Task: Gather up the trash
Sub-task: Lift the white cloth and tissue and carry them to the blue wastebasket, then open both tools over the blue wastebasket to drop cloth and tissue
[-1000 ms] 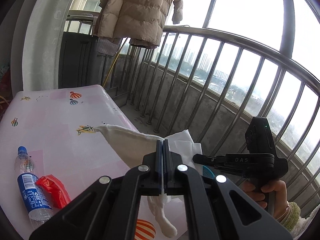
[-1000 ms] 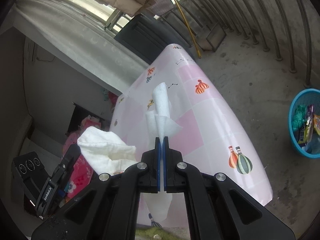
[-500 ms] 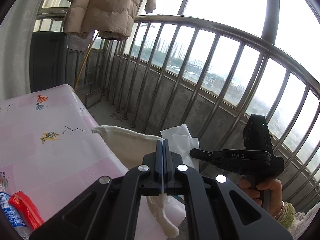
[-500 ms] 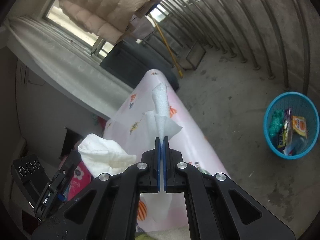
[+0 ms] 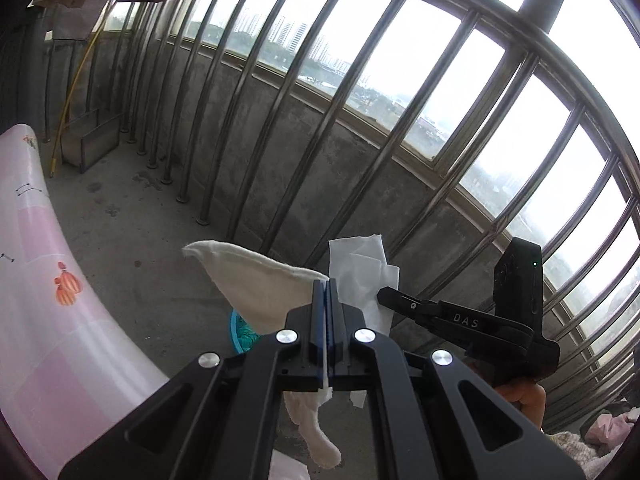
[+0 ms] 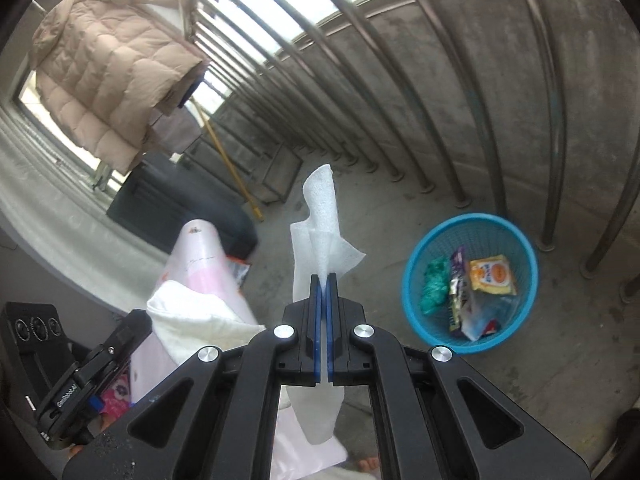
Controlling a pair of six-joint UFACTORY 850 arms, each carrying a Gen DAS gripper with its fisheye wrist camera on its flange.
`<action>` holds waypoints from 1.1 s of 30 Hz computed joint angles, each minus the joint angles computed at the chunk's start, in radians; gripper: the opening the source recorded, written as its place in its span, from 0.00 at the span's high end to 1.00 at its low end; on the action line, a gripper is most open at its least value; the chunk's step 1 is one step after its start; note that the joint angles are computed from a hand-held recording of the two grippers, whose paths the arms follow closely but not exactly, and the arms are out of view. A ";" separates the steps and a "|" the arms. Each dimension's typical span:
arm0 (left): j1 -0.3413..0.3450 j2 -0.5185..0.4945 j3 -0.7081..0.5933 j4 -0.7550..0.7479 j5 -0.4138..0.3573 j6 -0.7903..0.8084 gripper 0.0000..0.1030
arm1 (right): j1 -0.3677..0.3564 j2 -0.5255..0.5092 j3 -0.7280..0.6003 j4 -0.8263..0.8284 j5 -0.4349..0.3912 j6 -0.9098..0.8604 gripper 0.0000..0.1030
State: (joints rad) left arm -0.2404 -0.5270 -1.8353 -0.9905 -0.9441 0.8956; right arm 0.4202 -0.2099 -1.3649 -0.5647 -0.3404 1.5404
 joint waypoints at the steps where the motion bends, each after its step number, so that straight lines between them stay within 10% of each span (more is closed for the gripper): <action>1: -0.019 -0.036 -0.047 0.027 -0.004 -0.018 1.00 | -0.007 -0.013 -0.006 -0.012 -0.022 0.017 1.00; 11: -0.170 -0.390 -0.494 0.252 -0.098 -0.189 0.96 | -0.116 -0.089 0.022 0.038 -0.049 -0.010 0.95; 14: -0.194 -0.477 -0.597 0.328 -0.116 -0.269 0.70 | -0.152 -0.142 0.027 0.144 -0.053 -0.104 0.55; 16: -0.199 -0.511 -0.636 0.365 -0.136 -0.314 0.70 | -0.157 -0.161 0.038 0.159 -0.088 -0.079 0.55; 33: -0.075 -0.075 -0.070 0.254 0.058 -0.116 0.60 | -0.065 -0.021 0.086 -0.189 -0.038 0.256 0.49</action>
